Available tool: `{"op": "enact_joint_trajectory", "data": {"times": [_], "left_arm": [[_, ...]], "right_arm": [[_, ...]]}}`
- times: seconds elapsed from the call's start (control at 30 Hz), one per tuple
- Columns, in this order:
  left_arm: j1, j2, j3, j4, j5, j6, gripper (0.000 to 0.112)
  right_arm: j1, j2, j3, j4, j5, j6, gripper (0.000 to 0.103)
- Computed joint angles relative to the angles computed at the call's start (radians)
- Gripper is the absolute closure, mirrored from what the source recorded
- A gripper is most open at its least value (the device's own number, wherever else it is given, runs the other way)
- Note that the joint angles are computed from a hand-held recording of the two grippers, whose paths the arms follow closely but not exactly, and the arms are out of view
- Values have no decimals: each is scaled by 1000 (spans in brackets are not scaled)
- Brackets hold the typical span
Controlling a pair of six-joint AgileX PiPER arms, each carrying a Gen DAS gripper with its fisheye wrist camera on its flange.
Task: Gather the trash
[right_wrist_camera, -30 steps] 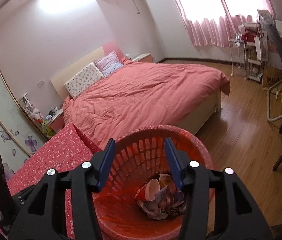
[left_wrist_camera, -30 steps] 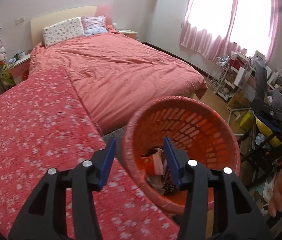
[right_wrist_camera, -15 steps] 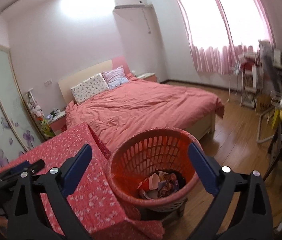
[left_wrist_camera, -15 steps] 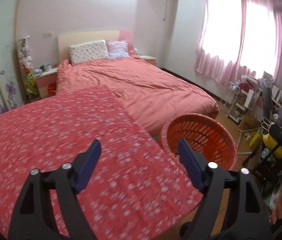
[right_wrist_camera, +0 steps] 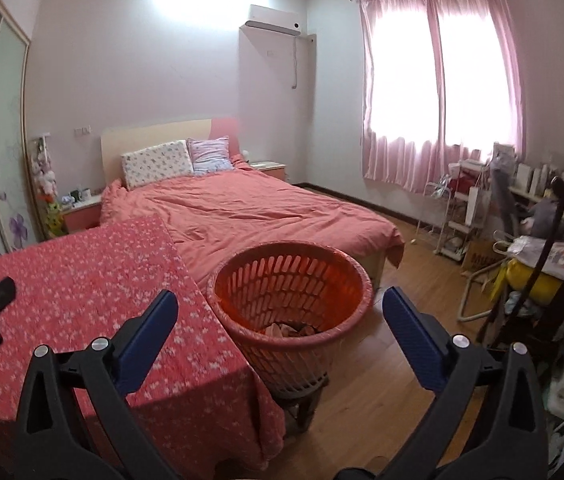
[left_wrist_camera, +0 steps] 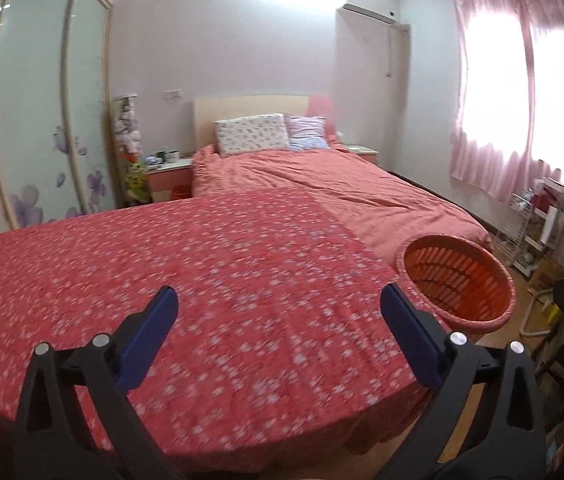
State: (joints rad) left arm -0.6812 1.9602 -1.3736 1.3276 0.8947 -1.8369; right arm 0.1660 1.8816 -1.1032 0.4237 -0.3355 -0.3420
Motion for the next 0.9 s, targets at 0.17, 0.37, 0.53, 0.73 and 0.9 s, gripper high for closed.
{"op": "enact_joint_trajectory", "data": {"times": [0.17,0.37,0.53,0.73,0.9], "left_arm": [[-55,-14,60,3,101,-80,13],[-95,-33,125,-14,162,-161,13],[-108,-43,167,-31,171,-210,13],[-97,-50,189,-50,148,-232,13],[-96,-46,199,-58,134,-245,13]], "right_arm": [[30,-41,75,95,-64,-83,2],[86,-48,119,245,-131,-229,2],[111,-48,136,297,-130,-268,2],[100,-42,124,346,-78,-307,2],[116,-37,133,380,-94,-332,2]]}}
